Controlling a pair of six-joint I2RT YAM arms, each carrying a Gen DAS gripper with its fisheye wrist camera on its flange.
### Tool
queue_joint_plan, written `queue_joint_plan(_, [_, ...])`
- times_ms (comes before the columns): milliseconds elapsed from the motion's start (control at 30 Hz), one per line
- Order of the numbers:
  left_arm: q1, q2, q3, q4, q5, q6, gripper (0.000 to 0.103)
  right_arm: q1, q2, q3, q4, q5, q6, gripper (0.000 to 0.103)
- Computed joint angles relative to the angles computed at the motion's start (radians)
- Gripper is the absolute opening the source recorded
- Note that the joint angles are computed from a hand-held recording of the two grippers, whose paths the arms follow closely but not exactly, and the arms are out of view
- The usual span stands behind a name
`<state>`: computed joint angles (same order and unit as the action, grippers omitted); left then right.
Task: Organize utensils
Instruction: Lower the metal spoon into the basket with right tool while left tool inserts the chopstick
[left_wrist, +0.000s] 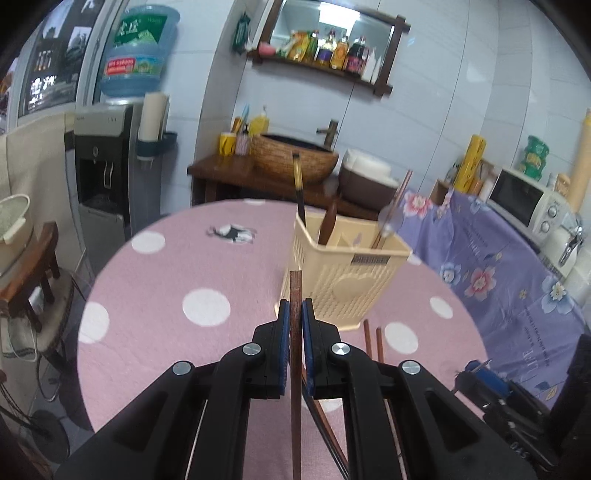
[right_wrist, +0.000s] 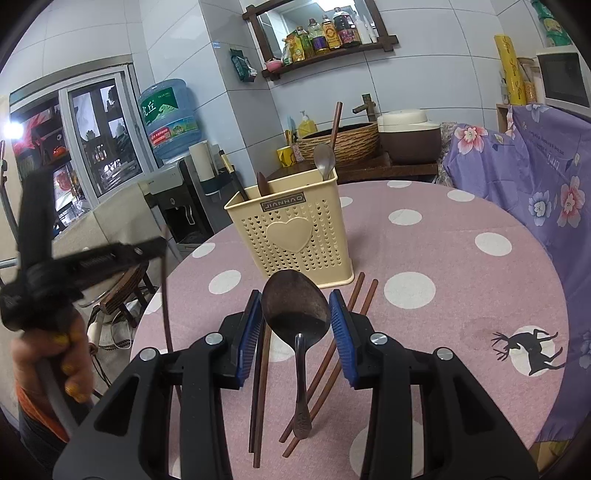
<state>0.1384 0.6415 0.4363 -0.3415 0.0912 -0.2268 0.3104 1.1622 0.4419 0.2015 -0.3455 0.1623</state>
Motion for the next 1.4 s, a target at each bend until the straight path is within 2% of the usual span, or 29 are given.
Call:
queue_joint_plan(167, [0.034, -0.055, 0.028, -0.016, 0.019, 0.016, 0.008, -0.006, 0.001, 0.014, 0.000, -0.019, -0.001, 0.038])
queue_joint_plan(567, [0.092, -0.006, 0.061, 0.032, 0.078, 0.050, 0.008, 0.000, 0.061, 0.066, 0.035, -0.035, -0.026, 0.038])
queue_joint_plan(700, [0.116, 0.004, 0.120, 0.016, 0.117, 0.072, 0.008, -0.008, 0.089, 0.133, 0.017, -0.064, -0.029, 0.038])
queue_joint_plan(833, [0.118, 0.053, 0.247, 0.003, 0.155, 0.078, 0.008, 0.007, 0.139, 0.279, -0.015, -0.058, -0.046, 0.038])
queue_joint_plan(967, [0.048, 0.145, 0.401, 0.032, 0.082, 0.065, 0.008, 0.013, 0.226, 0.492, -0.044, -0.052, -0.021, 0.038])
queue_joint_plan(1133, [-0.070, 0.317, 0.532, 0.163, -0.097, 0.057, 0.008, 0.041, 0.373, 0.745, -0.065, 0.032, 0.003, 0.038])
queue_joint_plan(1233, [-0.109, 0.408, 0.540, 0.249, -0.171, 0.056, 0.008, 0.060, 0.450, 0.810, -0.054, 0.088, -0.003, 0.038])
queue_joint_plan(1400, [-0.130, 0.503, 0.456, 0.372, -0.210, 0.052, 0.008, 0.084, 0.543, 0.771, 0.042, 0.170, -0.033, 0.038])
